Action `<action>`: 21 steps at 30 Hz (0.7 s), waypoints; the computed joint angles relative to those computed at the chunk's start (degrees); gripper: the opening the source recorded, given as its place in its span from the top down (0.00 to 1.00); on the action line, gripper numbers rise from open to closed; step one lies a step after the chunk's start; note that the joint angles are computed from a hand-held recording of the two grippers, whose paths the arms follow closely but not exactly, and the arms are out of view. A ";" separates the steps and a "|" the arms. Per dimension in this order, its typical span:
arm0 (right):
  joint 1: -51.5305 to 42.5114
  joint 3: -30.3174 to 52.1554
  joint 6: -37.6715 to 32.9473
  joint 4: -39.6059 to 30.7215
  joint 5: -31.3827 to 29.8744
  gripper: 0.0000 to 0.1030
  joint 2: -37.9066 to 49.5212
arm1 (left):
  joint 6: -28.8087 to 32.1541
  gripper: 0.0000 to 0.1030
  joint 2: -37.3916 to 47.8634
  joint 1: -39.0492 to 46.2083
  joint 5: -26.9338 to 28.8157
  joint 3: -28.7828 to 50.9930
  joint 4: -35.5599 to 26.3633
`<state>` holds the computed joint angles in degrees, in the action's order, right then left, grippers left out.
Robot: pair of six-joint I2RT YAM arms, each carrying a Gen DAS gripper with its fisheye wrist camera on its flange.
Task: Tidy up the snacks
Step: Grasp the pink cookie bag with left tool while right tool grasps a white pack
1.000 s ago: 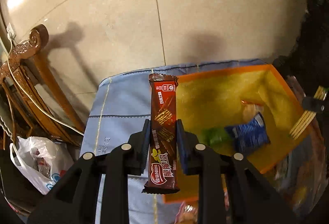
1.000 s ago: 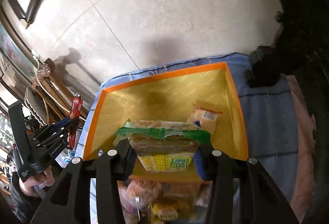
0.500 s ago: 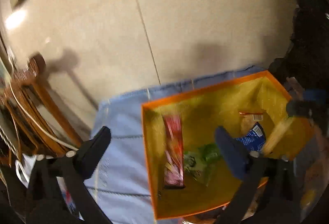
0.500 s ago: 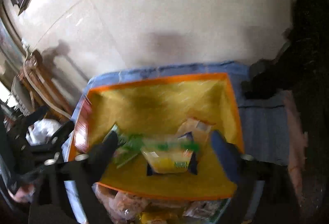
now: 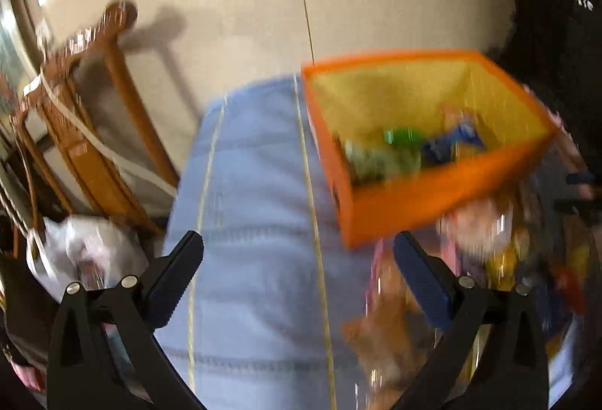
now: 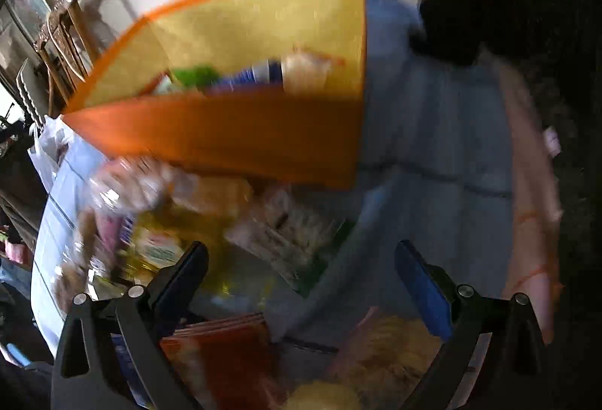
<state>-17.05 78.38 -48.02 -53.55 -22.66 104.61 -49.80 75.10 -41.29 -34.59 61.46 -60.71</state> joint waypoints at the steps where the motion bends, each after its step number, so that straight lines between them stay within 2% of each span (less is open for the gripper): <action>1: 0.71 -0.33 1.11 1.33 0.44 0.04 1.02 | -1.98 0.04 -0.69 -1.27 1.48 -2.09 0.23; 5: 3.46 2.96 9.55 1.64 -0.87 0.04 6.76 | -7.54 0.04 -0.52 -3.96 5.39 -7.41 2.23; 8: 6.27 1.01 14.82 5.00 3.32 0.05 8.24 | -8.09 0.04 -0.32 -6.09 6.23 -9.44 6.85; 9: 6.42 -0.47 15.51 6.93 3.20 0.12 7.51 | -7.79 0.04 -0.10 -6.79 6.29 -9.66 8.17; 11: 5.59 -0.81 17.05 4.98 0.56 0.42 6.60 | -6.29 0.04 1.08 -7.25 6.25 -9.86 10.51; 12: 5.22 -1.68 18.74 4.56 0.63 0.45 5.47 | -5.03 0.04 2.39 -6.97 6.71 -9.61 11.83; 15: 4.55 -7.48 19.21 7.72 1.41 0.46 -0.46 | -0.90 0.04 6.33 -4.95 8.91 -7.11 14.92; 18: 1.30 -7.73 20.15 4.73 -3.75 0.47 -2.75 | 2.38 0.04 9.88 -3.62 11.40 -6.50 19.46; 21: -1.47 -5.78 19.73 1.62 -6.69 0.46 -3.70 | 4.07 0.04 14.64 -2.32 13.45 -5.02 20.92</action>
<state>-18.52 72.61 -28.30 -51.93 -29.35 100.91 -45.73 89.74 -43.61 -21.15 56.44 -39.79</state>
